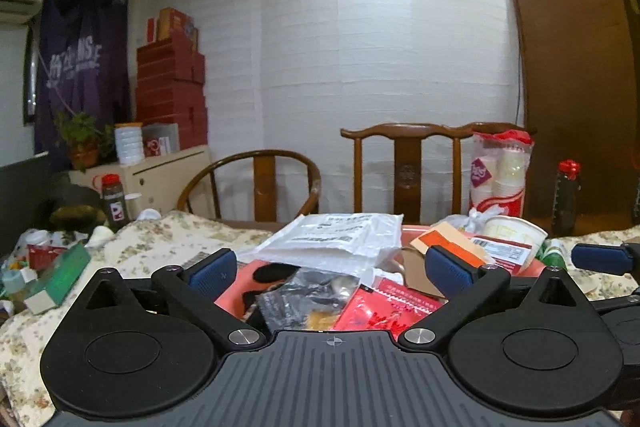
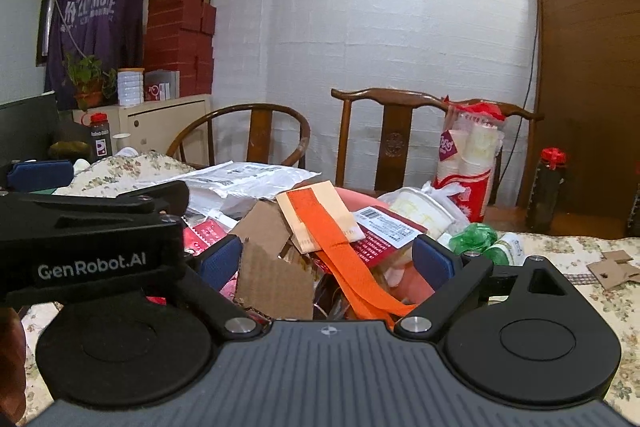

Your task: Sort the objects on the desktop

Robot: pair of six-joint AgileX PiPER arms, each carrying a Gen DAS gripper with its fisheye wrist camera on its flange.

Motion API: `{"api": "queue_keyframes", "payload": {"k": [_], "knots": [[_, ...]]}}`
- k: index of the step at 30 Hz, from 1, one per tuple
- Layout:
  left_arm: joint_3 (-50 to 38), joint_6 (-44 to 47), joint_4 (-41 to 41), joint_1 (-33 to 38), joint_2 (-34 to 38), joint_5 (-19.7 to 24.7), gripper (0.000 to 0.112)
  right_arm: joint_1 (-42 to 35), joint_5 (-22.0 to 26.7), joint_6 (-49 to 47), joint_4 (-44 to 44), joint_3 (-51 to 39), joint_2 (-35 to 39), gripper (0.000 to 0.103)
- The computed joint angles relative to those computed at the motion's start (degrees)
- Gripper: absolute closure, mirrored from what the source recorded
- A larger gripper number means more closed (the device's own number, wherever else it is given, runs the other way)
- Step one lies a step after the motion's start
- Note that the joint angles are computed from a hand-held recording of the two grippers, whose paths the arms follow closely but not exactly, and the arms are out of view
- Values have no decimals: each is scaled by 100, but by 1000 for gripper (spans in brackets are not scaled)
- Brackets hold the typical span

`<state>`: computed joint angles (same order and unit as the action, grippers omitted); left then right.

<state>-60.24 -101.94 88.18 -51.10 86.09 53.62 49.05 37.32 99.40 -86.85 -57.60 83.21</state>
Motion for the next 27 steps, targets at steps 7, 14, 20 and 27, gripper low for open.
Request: {"api": "queue_keyframes", "payload": {"k": [7, 14, 20, 27], "knots": [[84, 153, -158, -90, -191, 172, 9, 323, 300, 48, -36, 77, -101, 9], [206, 26, -266, -91, -317, 170, 9, 652, 597, 127, -171, 156, -153, 9], [318, -17, -409, -147, -367, 114, 9, 813, 702, 87, -6, 184, -157, 4], [562, -313, -622, -424, -465, 149, 9, 1234, 1434, 413, -113, 500, -165, 4]]}}
